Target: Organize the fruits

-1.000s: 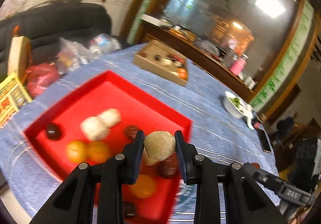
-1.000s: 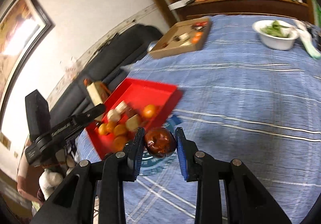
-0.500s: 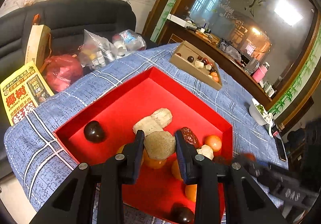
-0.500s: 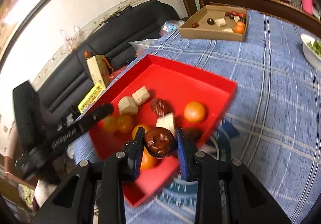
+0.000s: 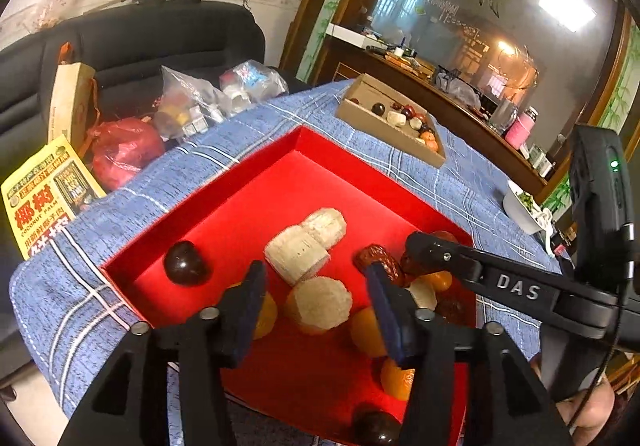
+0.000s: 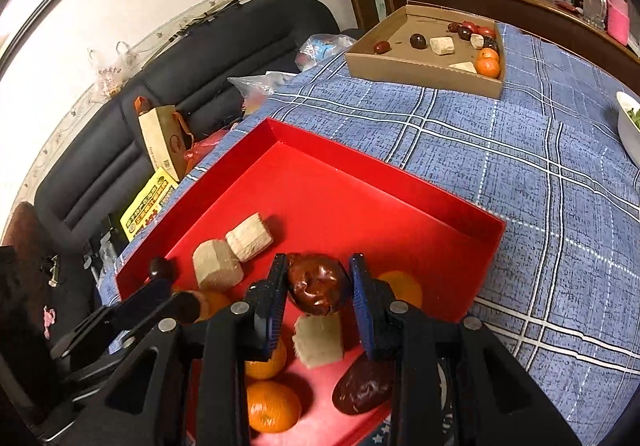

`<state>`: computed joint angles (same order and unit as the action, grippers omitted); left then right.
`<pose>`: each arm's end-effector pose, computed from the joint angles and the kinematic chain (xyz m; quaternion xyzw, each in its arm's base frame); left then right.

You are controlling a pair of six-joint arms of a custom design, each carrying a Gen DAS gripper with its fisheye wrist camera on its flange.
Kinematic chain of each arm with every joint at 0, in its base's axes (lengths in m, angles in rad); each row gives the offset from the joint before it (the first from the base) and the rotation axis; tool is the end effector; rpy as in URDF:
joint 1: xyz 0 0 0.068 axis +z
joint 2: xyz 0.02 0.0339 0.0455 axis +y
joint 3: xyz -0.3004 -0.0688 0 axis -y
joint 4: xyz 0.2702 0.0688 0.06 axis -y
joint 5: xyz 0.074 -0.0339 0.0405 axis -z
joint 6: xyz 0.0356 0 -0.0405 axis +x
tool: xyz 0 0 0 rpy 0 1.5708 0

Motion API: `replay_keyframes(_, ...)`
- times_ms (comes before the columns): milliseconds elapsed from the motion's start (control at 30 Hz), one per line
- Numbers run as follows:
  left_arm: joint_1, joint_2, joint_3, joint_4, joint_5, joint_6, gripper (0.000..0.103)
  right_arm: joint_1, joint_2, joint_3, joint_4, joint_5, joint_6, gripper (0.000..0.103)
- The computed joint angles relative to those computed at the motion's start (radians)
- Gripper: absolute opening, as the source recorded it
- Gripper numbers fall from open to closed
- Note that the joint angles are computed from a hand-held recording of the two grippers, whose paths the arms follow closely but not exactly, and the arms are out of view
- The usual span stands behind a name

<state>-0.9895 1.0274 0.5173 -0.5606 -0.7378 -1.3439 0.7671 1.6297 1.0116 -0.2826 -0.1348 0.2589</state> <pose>0.1177 -0.1355 0.2030 -0.2471 0.8738 -0.0748 0.4120 0.2562 0.2537 0.2201 -0.2583 0.9064 0.2164 0.2546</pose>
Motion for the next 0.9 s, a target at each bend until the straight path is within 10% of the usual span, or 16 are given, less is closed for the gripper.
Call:
replay_keyframes(133,-0.007,-0.007,0.004,-0.023,-0.009,-0.018,0.060,-0.011,-0.009,-0.011,0.028,-0.020,0.020,0.053)
replay_keyframes(400,-0.094,0.054,0.078,-0.140,-0.092,-0.113,0.060,-0.029,-0.118,-0.058,0.024,-0.009,0.029,0.056)
replay_keyframes(900,-0.340,0.453,0.479,-0.812,-0.271,-0.619,0.081,-0.006,-0.553,-0.339,0.007,0.213,0.000,0.065)
